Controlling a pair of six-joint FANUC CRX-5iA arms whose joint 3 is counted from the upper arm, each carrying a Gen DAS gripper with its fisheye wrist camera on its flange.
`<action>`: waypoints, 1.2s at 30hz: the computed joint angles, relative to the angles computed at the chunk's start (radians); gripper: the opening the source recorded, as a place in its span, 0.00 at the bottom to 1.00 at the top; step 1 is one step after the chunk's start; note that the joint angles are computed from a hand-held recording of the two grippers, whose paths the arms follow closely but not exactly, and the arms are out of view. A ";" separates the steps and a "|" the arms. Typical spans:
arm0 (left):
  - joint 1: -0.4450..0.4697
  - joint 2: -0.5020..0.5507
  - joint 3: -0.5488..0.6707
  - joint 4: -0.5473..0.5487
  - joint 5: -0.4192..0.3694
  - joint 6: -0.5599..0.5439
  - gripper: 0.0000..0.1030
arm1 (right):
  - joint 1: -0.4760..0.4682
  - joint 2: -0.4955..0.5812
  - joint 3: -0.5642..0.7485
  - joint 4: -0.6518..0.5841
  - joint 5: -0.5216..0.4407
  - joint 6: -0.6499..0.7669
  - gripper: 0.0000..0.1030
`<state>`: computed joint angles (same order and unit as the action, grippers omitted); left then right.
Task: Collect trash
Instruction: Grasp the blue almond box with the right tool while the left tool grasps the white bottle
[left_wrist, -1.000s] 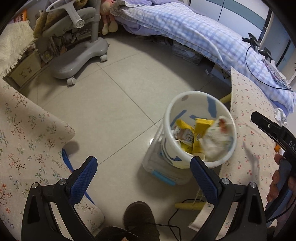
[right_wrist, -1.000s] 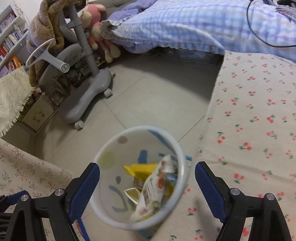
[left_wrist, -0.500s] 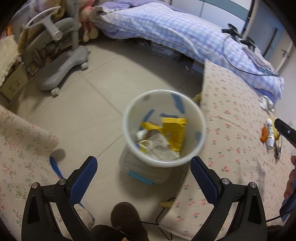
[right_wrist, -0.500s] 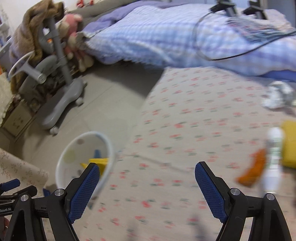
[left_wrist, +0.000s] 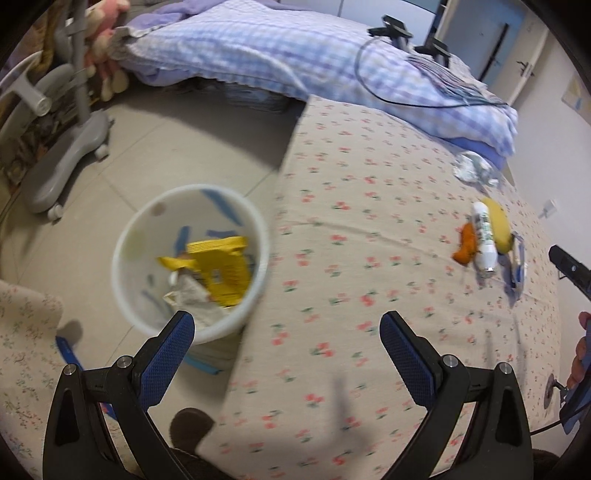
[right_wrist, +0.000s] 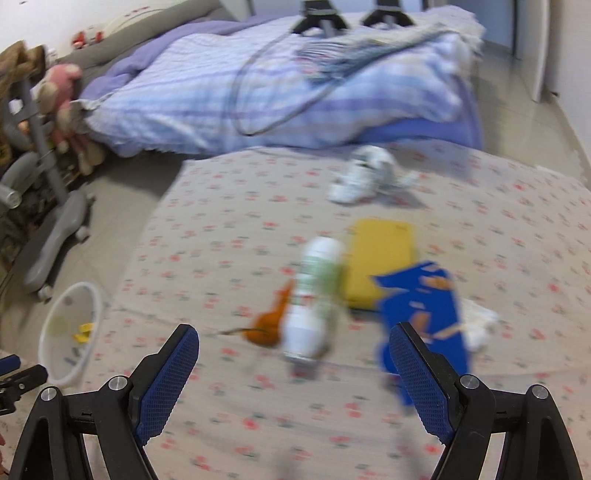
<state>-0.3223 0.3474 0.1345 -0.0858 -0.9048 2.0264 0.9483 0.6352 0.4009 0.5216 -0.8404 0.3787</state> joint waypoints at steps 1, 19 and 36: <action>-0.004 0.009 0.011 0.003 -0.001 0.000 0.98 | -0.004 -0.011 -0.017 0.000 -0.002 -0.007 0.85; -0.100 0.285 0.346 0.054 -0.073 0.009 0.98 | -0.092 -0.016 -0.048 -0.170 -0.072 -0.009 0.85; -0.170 0.415 0.559 0.019 -0.077 0.042 0.98 | -0.138 0.075 0.045 -0.277 -0.105 0.017 0.80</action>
<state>-0.4928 0.7629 0.6931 -0.0667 -0.9817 2.0683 0.8104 0.7106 0.4461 0.2444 -0.9453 0.3960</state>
